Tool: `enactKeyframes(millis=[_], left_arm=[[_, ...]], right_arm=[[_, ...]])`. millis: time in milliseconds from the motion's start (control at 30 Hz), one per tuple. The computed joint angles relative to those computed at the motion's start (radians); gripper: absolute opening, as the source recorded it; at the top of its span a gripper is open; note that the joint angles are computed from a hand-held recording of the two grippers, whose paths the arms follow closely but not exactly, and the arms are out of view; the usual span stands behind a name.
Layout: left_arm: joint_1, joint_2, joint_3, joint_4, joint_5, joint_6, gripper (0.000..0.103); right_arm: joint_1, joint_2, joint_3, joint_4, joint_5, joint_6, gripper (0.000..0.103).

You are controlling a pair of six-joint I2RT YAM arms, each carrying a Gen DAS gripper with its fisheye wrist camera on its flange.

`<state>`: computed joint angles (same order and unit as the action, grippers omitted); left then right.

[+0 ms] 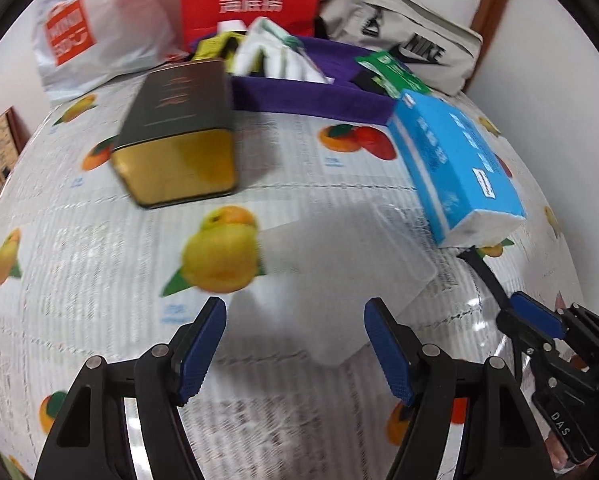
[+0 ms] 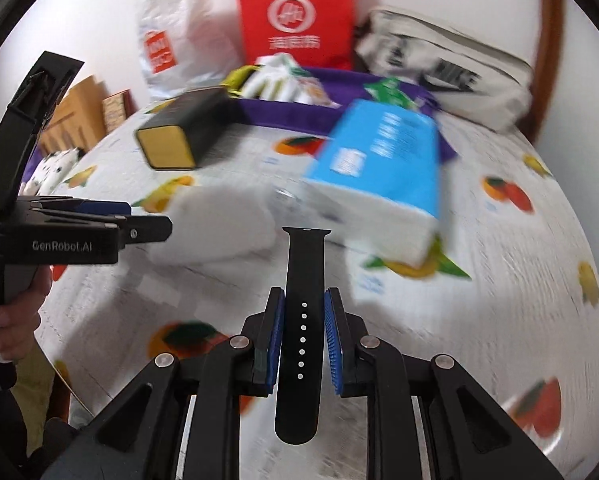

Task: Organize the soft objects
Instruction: 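Grasp the black watch strap with the right tool while the left tool moves to the clear plastic bag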

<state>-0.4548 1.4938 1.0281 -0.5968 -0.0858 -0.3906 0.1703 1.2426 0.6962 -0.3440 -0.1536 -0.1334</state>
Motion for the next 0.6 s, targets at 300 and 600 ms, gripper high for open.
enactKeyframes(millis=[300,600], left_arm=[[-0.065,0.116,0.063,0.044,-0.057,0.014,0.072],[-0.080,0.183,0.114,0.049,-0.094,0.024,0.094]], right_arm=[[-0.162,0.049,-0.011,0.014,-0.037,-0.049,0.020],[-0.164,0.088,-0.011,0.034,-0.044,-0.069,0.021]])
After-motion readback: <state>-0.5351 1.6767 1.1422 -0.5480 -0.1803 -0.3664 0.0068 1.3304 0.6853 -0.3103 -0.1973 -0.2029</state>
